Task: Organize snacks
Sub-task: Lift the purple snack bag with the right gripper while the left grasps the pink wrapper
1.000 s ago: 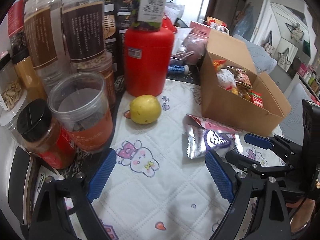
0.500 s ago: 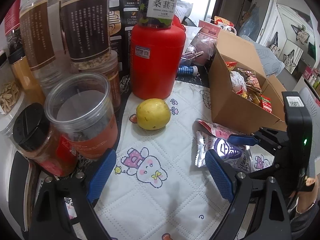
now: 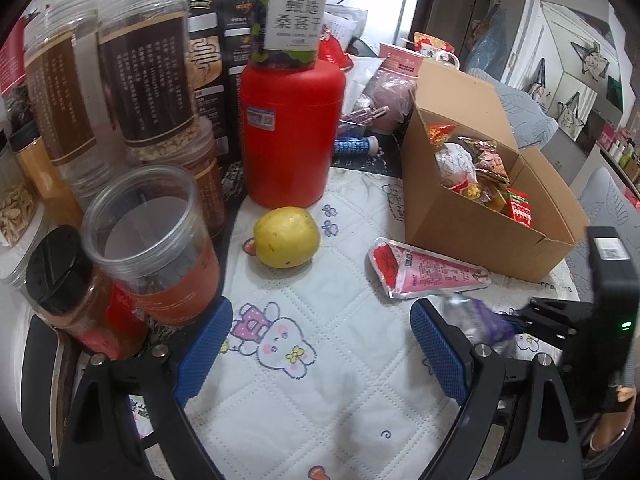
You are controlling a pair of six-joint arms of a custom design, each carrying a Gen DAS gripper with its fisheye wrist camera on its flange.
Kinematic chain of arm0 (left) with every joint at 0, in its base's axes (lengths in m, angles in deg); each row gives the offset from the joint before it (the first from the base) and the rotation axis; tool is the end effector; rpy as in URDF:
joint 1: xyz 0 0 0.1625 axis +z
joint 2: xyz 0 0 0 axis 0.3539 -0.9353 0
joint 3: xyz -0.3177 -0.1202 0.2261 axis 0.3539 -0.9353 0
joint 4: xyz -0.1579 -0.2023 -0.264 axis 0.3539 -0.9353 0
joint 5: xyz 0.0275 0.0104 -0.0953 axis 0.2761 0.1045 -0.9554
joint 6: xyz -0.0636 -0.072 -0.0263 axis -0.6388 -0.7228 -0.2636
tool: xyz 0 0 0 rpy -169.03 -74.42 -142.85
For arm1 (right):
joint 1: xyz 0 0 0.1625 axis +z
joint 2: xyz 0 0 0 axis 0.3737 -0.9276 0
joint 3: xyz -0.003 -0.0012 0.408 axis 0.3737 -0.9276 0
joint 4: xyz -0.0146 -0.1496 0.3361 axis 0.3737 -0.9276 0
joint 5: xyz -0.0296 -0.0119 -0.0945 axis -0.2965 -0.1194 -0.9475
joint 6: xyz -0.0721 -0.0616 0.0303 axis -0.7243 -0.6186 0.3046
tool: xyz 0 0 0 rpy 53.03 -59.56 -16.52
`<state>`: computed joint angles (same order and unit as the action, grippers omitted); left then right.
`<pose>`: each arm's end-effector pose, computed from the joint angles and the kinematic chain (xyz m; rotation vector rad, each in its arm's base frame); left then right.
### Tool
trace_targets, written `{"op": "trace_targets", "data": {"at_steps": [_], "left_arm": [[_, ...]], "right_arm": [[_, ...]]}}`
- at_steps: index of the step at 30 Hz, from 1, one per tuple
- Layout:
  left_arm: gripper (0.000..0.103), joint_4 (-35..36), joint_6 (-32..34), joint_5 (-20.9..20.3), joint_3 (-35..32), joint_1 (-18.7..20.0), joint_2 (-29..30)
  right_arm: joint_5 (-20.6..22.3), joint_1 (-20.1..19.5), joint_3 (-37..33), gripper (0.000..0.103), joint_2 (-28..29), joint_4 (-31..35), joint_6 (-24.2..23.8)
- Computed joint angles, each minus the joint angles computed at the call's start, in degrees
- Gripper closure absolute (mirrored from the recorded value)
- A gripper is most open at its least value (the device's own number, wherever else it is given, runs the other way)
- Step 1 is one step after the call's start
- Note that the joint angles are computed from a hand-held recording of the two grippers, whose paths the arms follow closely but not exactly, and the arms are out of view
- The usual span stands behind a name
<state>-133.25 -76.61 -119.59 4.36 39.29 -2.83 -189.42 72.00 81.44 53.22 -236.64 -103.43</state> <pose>-0.1693 -0.6706 0.1014 0.6847 2.4719 -0.6913 0.1324 -0.6424 0.0931 0.6330 -2.4357 0.5155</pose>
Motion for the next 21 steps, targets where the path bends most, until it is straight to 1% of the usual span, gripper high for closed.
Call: {"op": "trace_targets", "data": {"at_steps": [3, 7, 10, 13, 18, 20, 21], "left_arm": [[0.011, 1.3, 0.0, -1.0, -1.0, -0.1, 0.9], [0.011, 3.2, 0.4, -2.2, -2.8, -0.4, 2.6], [0.011, 4.7, 1.6, -3.6, -4.8, -0.5, 4.5], [0.011, 6.7, 3.8, -4.8, -8.1, -0.7, 7.0], [0.011, 10.2, 7.4, -4.8, -15.2, -0.5, 11.7], [0.011, 11.7, 9.1, -6.2, -17.9, -0.1, 13.3], [0.011, 12.2, 9.8, -6.2, -19.0, 0.0, 14.0]], "right_arm": [[0.4, -0.5, 3.9, 0.057, -2.8, -3.5, 2.3], [-0.3, -1.1, 6.5, 0.057, -4.7, -7.3, 5.0], [-1.7, -1.6, 8.3, 0.057, -5.7, -10.3, 6.2], [-2.1, -2.3, 8.8, 0.057, -6.1, -11.7, 7.3], [-2.2, -3.7, 9.9, 0.057, -6.9, -13.8, 9.0], [-2.1, -4.1, 10.3, 0.057, -7.3, -14.2, 9.3], [-1.8, -4.4, 10.4, 0.057, -7.4, -14.3, 9.5]]}}
